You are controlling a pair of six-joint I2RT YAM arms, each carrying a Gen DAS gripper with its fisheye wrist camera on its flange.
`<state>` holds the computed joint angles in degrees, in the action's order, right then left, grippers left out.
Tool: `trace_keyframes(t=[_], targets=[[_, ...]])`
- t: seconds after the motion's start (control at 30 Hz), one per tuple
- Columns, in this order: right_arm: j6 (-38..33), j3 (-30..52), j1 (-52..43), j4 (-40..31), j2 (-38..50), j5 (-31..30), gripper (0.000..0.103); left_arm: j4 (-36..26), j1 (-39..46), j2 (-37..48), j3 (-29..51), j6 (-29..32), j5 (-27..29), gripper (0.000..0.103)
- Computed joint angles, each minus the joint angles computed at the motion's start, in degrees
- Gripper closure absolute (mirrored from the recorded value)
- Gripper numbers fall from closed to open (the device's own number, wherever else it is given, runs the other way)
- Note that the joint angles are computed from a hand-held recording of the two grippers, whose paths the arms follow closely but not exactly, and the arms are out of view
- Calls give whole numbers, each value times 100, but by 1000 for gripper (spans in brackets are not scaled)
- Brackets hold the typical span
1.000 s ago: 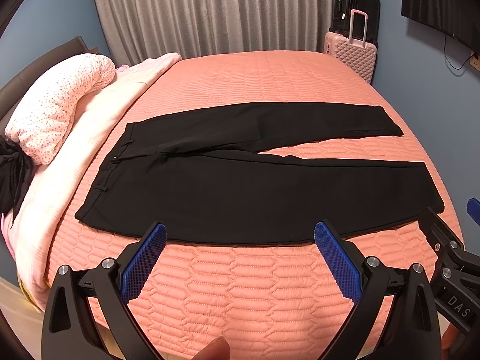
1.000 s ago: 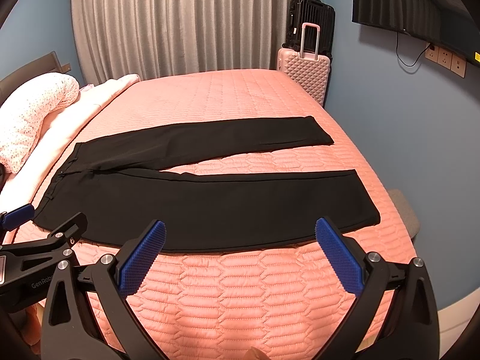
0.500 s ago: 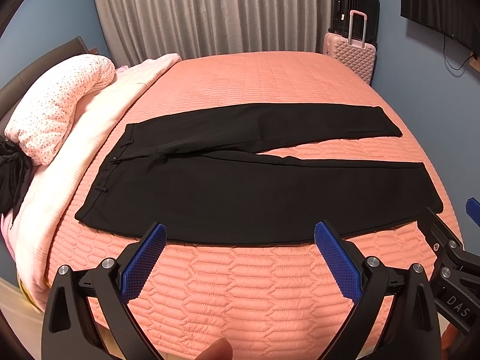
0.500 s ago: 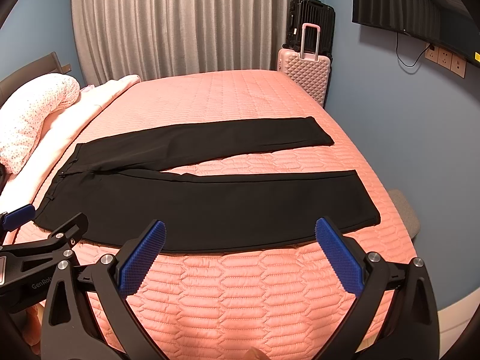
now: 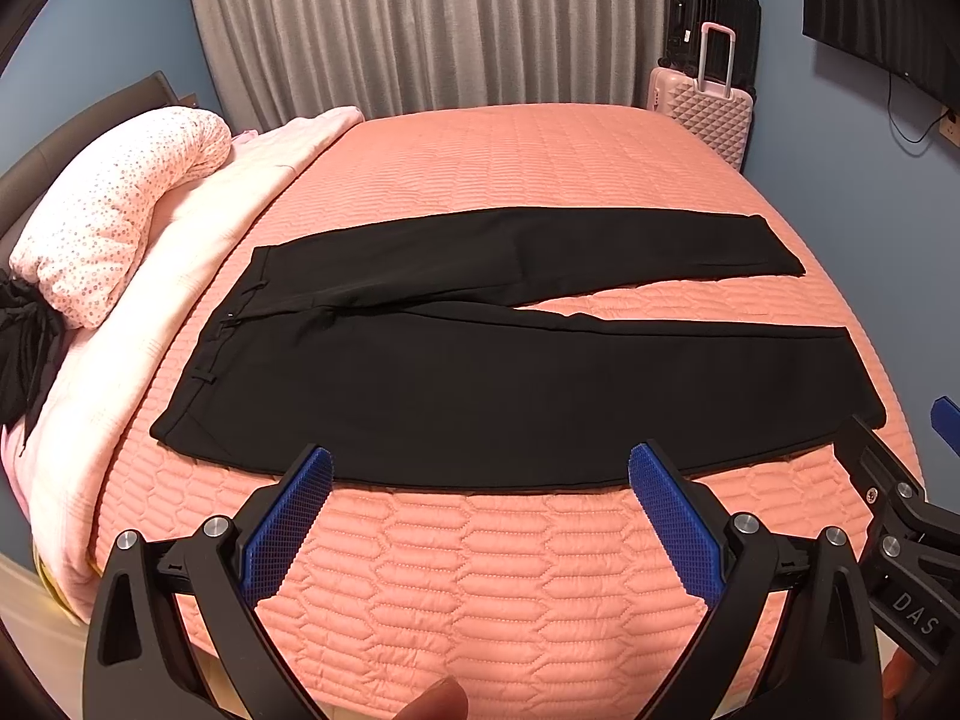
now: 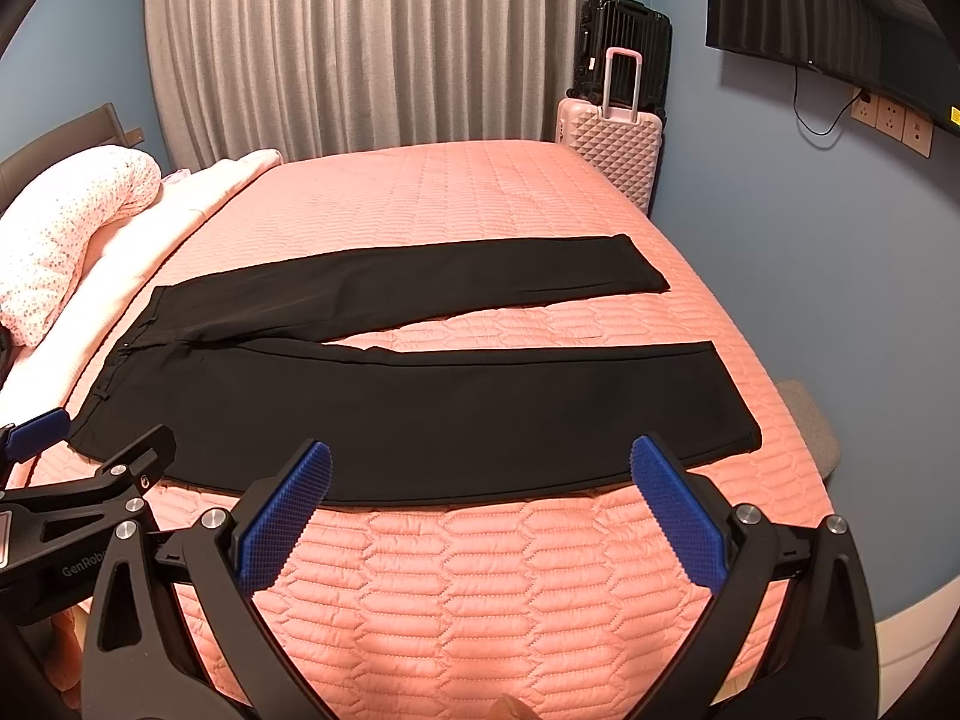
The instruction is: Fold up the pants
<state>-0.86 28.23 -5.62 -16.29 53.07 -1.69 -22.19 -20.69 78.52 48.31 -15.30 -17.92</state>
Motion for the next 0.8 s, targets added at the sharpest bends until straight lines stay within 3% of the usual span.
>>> trace_keyframes(t=[0.8], targets=[[-32,33,-89,19,120,-86,5,113,31,96,-27,92,137,5]])
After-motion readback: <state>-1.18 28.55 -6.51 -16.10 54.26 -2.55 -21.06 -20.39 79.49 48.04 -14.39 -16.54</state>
